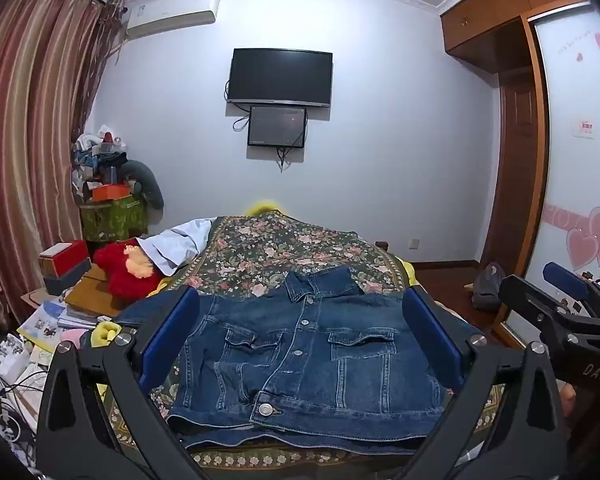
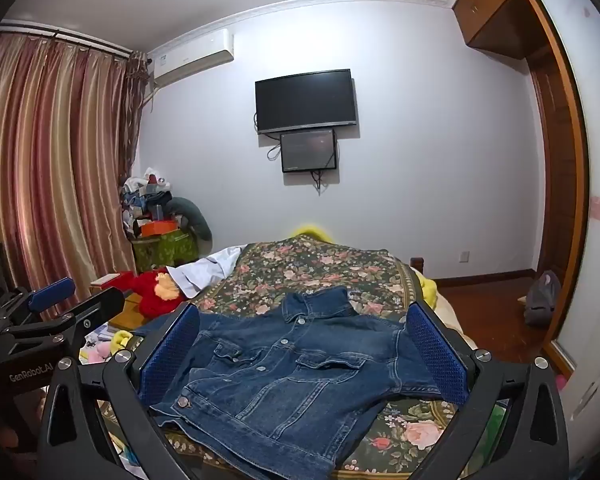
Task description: Fold large clothes
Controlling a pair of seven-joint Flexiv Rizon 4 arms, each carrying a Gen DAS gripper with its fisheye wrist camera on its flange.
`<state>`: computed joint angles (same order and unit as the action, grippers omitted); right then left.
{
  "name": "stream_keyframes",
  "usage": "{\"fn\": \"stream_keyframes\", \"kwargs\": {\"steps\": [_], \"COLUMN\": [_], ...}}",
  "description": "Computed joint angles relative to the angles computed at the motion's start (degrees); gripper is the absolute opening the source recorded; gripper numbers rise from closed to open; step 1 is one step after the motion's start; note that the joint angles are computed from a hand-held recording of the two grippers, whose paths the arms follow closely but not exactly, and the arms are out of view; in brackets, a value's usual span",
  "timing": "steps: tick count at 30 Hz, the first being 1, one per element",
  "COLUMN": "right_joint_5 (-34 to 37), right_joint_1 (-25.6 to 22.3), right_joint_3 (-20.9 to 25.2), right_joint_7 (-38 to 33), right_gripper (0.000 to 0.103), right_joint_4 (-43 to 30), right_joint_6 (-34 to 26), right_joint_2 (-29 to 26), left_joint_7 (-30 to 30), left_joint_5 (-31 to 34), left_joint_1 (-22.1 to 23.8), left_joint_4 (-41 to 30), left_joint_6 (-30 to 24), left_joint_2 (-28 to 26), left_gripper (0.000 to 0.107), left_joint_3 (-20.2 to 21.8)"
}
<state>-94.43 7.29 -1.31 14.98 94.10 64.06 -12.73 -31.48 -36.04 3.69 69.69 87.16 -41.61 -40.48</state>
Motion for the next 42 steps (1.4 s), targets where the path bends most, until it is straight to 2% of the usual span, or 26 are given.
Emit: {"fn": "stream_keyframes", "kwargs": {"steps": [4, 6, 7, 13, 42], "right_joint_5": [-0.2, -0.4, -0.1, -0.2, -0.2], "right_joint_1": [0.0, 0.0, -0.1, -0.1, -0.1], "right_joint_3": [0.0, -0.1, 0.0, -0.1, -0.3], "right_joint_7": [0.0, 0.0, 0.2, 0.2, 0.1], "right_gripper": [0.103, 0.103, 0.103, 0.103, 0.103], "right_joint_4": [-0.1, -0.1, -0.1, -0.1, -0.8], "right_joint_6": [0.0, 0.0, 0.2, 0.1, 0.3], "right_joint_2": [-0.1, -0.1, -0.1, -0.1, -0.7], "left_joint_7": [0.3, -0.5, -2.0, -2.6, 0.2], "left_joint_5": [0.7, 1.5, 1.6, 1.5, -1.7], "left_joint_1": [0.5, -0.3, -1.1, -2.2, -2.9], "left_joint_4": [1.0, 0.4, -0.3, -1.7, -2.4], "left_joint_6": [1.4, 1.2, -0.5, -1.4, -2.1], "left_joint_2": [-0.2, -0.8, -0.4, -0.6, -0.6], "left_gripper": [0.102, 0.102, 0.102, 0.102, 0.102], "left_joint_3": [-1.0, -0.1, 1.9, 3.4, 4.4]}}
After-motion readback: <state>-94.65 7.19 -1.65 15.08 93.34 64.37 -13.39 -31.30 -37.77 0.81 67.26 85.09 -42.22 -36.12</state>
